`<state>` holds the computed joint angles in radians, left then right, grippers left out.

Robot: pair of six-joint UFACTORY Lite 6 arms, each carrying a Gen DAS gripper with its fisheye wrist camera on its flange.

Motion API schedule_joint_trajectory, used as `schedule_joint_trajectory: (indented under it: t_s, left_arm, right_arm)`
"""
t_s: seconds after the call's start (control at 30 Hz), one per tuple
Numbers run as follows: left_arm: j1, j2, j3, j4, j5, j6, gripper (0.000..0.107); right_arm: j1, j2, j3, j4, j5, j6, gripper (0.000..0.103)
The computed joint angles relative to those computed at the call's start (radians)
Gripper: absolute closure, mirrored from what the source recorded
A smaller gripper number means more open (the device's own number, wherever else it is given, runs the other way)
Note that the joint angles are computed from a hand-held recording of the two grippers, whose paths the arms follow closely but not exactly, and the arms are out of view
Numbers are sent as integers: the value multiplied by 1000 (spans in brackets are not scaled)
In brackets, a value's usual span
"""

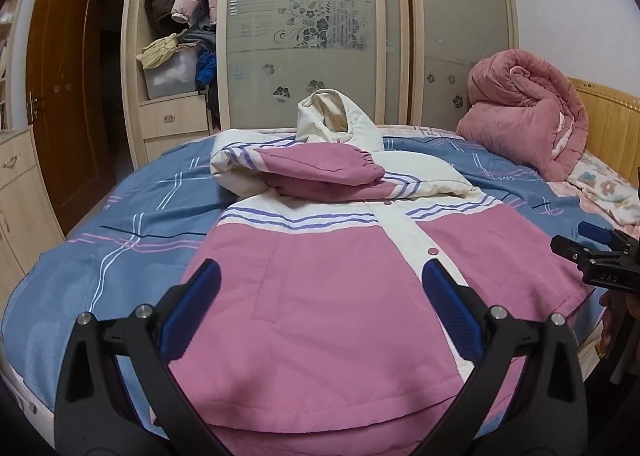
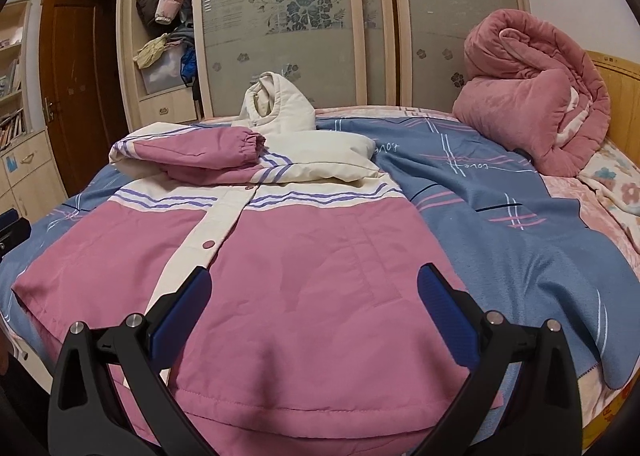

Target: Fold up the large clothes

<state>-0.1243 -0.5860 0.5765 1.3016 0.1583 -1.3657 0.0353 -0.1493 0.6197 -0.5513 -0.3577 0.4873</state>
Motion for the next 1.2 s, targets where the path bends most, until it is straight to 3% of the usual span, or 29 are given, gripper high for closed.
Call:
schedule_joint_trajectory:
  t_s: [0.07, 0.2, 0.53, 0.77, 0.97, 1.2]
  left_arm:
    - [-19, 13, 1, 73, 19, -72, 6]
    - [-4, 38, 8, 61, -2, -66, 6]
    - [59, 52, 27, -279, -64, 247, 6]
    - [63, 51, 26, -341, -71, 309, 6]
    - [41, 69, 37, -220, -44, 192, 6]
    - [35, 84, 50, -265, -23, 241, 6]
  right_arm:
    - [0, 0, 1, -5, 1, 2, 1]
    - [-8, 1, 1, -22, -4, 19, 1]
    - [-11, 8, 5, -34, -4, 24, 1]
    - [-1, 12, 4, -13, -3, 6, 1]
    - [10, 14, 5, 23, -1, -25, 1]
    - [16, 29, 9, 44, -4, -33, 1]
